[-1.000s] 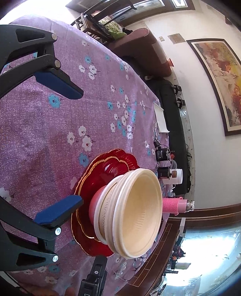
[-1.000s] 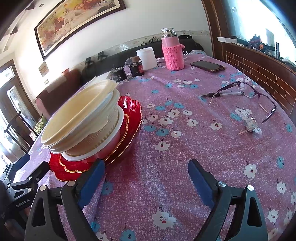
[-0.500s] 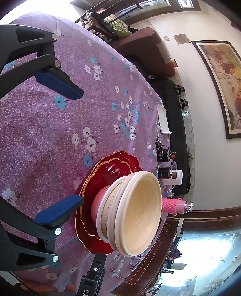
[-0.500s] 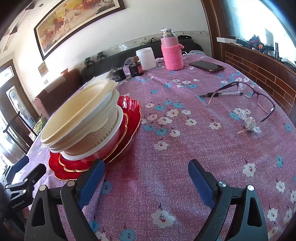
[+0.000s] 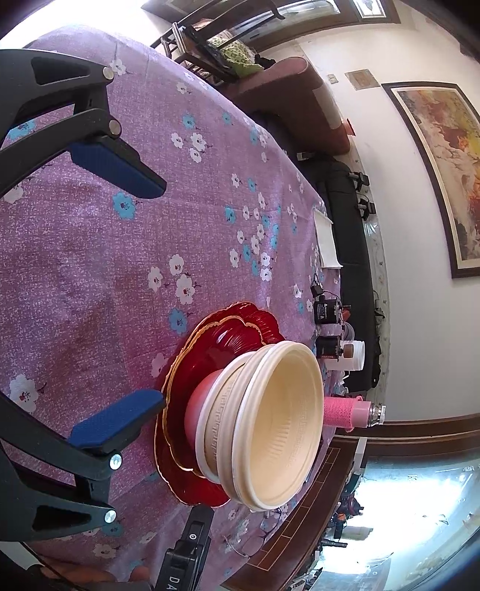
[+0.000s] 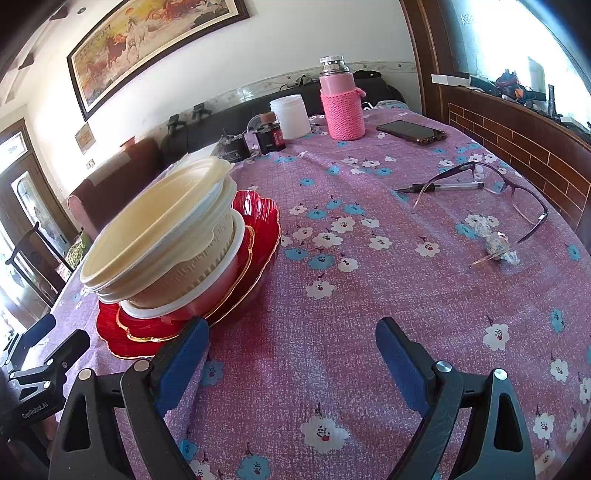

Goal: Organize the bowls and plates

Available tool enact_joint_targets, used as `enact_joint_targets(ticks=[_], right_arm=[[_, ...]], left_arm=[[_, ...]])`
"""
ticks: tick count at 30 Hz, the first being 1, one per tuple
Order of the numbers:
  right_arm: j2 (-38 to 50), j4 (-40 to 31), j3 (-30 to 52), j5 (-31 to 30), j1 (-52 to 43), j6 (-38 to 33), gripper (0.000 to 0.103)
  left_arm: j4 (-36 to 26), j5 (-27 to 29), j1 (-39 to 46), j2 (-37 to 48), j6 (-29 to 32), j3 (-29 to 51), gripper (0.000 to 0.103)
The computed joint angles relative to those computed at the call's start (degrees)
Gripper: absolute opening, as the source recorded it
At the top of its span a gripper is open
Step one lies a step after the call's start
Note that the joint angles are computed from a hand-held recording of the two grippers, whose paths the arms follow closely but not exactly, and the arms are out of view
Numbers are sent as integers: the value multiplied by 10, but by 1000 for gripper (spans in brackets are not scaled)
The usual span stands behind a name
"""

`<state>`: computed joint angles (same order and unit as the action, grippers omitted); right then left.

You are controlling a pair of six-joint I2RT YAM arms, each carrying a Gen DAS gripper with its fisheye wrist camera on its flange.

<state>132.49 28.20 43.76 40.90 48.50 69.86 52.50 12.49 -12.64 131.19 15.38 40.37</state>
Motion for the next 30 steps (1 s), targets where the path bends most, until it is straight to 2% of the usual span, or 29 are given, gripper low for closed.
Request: enact_joint_targets(ticks=[21,28,30], right_arm=[[0,-2,-1,5,3,4,94],[0,-1,-2,6,3,5,94],[0,1,-4,7,3,8,94]], left_arm=[[1,3,-1,-6,-1,-9,103],[-16,6,3,-17,1,-15,103],[-31,25,9,-22,4,-12,103]])
